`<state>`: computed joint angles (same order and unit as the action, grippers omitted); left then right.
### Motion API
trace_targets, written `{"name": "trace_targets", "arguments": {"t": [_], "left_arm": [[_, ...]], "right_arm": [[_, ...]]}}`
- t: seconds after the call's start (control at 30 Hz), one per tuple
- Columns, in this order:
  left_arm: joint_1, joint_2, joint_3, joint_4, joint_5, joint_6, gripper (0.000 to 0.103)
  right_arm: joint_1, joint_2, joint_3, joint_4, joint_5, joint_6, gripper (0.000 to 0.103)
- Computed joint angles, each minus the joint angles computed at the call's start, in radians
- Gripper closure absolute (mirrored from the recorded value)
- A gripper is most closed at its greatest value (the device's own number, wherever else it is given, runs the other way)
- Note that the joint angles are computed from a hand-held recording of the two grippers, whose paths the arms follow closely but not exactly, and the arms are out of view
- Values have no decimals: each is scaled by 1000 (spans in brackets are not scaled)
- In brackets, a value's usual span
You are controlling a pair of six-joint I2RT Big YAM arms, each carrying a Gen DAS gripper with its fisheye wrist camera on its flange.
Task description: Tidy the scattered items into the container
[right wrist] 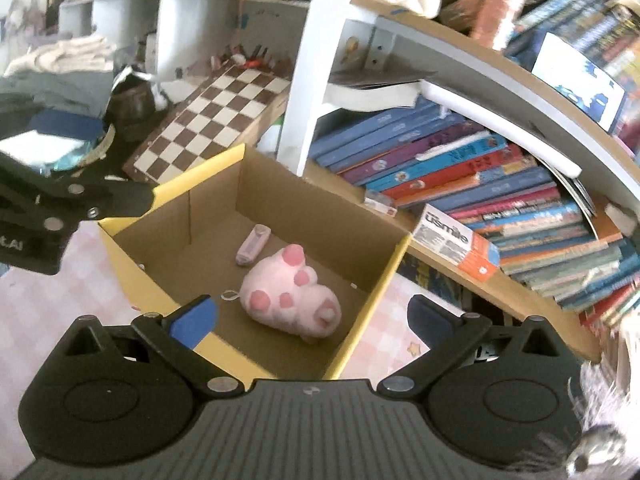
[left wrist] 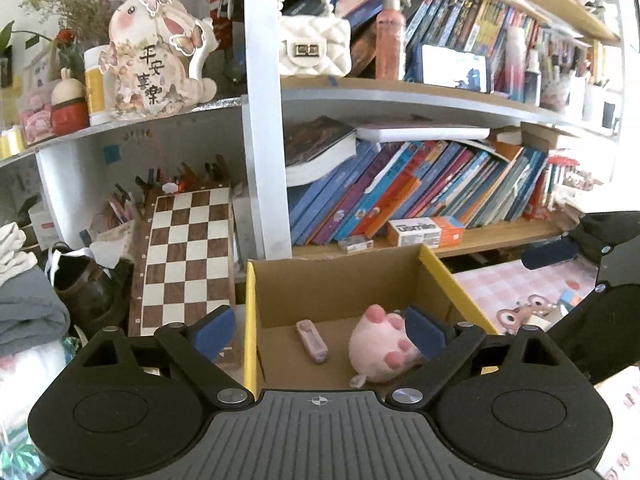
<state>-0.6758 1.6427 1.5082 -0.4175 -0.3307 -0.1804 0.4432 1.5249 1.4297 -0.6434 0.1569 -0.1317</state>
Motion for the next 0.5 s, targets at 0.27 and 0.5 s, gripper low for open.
{"name": "trace_targets", "arguments": {"t": [0.27, 0.5], "left_arm": [[-30, -68, -108, 1, 30, -53, 8], [-48, -102, -177, -19, 43, -124, 8]], "right_arm": [[17, -115, -155, 38, 29, 158, 0], [36, -186, -262, 38, 46, 258, 0]]}}
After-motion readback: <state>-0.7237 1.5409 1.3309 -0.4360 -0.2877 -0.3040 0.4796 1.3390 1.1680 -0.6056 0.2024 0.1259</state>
